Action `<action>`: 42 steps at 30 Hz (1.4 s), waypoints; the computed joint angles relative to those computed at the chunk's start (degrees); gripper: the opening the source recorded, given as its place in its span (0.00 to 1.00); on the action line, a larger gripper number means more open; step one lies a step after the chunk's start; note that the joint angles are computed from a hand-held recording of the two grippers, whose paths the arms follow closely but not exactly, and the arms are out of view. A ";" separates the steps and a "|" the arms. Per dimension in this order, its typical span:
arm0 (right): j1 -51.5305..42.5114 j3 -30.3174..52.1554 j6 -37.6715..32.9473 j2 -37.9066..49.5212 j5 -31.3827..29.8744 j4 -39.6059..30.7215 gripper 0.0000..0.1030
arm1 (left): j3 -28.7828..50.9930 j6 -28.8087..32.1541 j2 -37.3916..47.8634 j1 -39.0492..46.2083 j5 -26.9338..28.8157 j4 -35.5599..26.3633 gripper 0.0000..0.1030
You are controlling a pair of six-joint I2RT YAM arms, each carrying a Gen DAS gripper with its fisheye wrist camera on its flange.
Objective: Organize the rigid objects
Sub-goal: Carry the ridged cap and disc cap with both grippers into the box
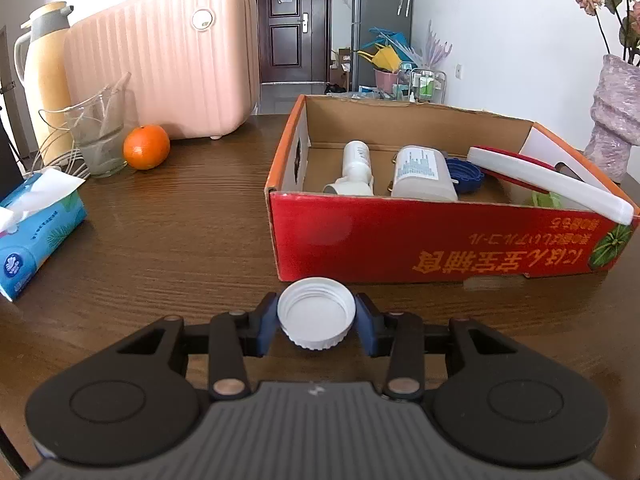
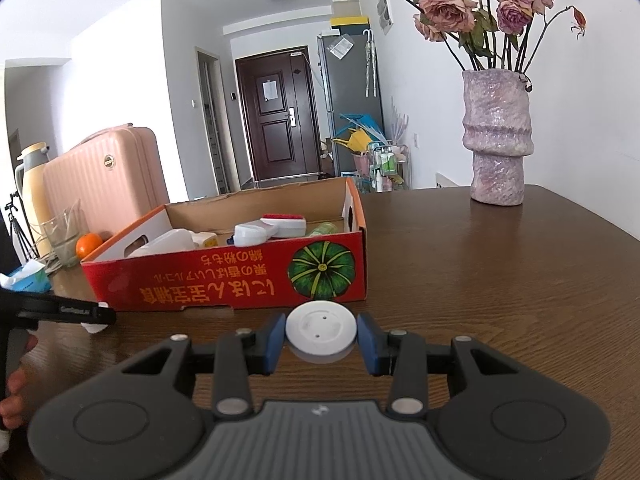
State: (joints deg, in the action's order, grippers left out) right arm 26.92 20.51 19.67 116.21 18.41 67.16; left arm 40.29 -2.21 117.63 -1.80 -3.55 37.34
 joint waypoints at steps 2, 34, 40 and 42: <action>-0.02 0.00 -0.04 0.05 -0.02 0.04 0.37 | -1.48 -0.09 -0.81 -0.14 0.02 1.02 0.41; 16.53 -6.59 -0.81 1.85 8.88 14.70 0.37 | -32.43 -2.38 -17.95 -6.58 -1.12 26.91 0.41; 17.88 -6.50 -0.14 1.72 10.53 14.19 0.37 | -33.85 -2.76 -18.71 -7.37 -1.10 28.62 0.41; 17.90 -6.47 -0.06 1.73 10.63 14.29 0.37 | -33.99 -2.67 -18.89 -7.02 -0.64 28.59 0.41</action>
State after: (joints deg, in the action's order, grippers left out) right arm 44.82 14.04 19.61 117.94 29.04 81.45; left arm 6.30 -4.88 98.73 -8.81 -4.19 65.94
